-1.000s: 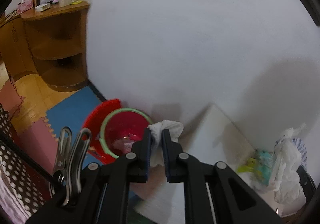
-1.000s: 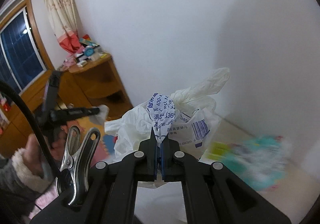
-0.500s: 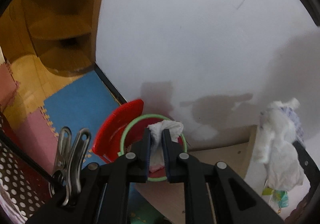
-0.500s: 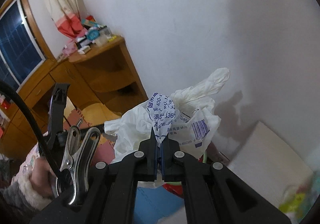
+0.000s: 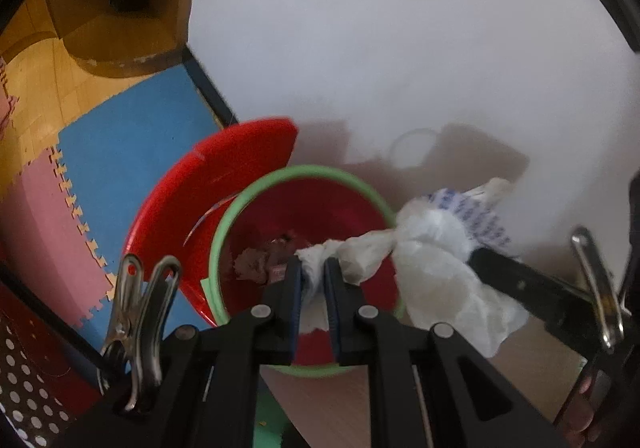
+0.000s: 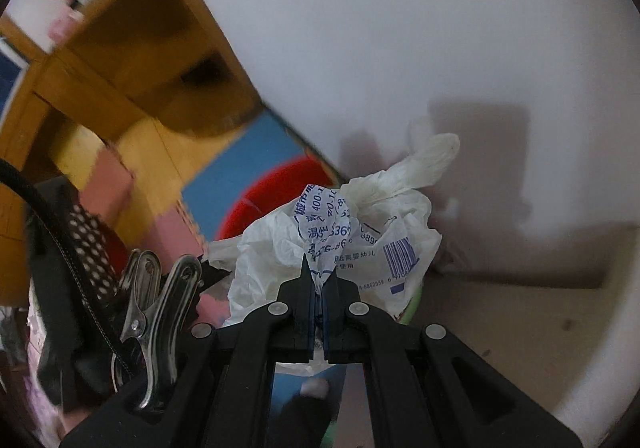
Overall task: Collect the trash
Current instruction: 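Carry the tissue pack and white bag in both tools over the red bucket, then open both tools over the red bucket, dropping tissue pack and white bag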
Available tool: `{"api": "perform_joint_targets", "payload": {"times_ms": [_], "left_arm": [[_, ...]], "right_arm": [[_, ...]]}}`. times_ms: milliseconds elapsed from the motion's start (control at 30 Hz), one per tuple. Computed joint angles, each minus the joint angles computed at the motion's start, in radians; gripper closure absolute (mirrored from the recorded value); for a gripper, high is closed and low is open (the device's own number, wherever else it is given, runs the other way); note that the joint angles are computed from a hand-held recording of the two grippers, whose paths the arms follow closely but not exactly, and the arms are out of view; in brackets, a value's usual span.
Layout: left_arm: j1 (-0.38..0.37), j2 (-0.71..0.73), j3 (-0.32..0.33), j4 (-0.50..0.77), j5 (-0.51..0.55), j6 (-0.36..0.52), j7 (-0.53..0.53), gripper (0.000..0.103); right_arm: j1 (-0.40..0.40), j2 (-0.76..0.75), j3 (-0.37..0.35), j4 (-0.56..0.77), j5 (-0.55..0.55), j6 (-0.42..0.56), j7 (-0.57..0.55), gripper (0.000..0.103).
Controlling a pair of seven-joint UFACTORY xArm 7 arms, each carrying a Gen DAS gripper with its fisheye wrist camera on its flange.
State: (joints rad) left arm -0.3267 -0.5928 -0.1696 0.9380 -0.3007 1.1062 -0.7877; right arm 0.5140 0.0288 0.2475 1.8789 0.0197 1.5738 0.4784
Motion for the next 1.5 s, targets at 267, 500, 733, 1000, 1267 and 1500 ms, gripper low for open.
{"api": "perform_joint_targets", "payload": {"times_ms": [267,500,733,1000,1267,1500], "left_arm": [[-0.066,0.083,-0.036,-0.181,-0.05,-0.191,0.029,0.092],[-0.115,0.156,-0.054,-0.211,-0.054,-0.236,-0.021,0.09],[-0.128,0.16,-0.045,-0.216,-0.044,-0.203,-0.045,0.085],[-0.12,0.187,-0.029,-0.195,-0.047,-0.177,-0.019,0.056],[-0.118,0.122,-0.009,-0.231,-0.087,-0.19,0.02,0.028],[-0.105,0.008,0.006,-0.196,-0.077,-0.135,0.051,0.024]], "right_arm": [[-0.048,0.052,-0.029,-0.268,0.11,-0.071,-0.085,0.1],[-0.03,0.202,-0.028,-0.212,0.064,0.029,-0.124,0.1],[-0.062,0.208,-0.049,-0.266,0.179,0.046,-0.071,0.097],[-0.071,0.195,-0.048,-0.31,0.197,0.029,-0.058,0.071],[-0.07,0.168,-0.05,-0.341,0.166,0.018,-0.012,0.023],[-0.092,0.054,-0.045,-0.382,0.233,-0.155,-0.033,0.022]]}}
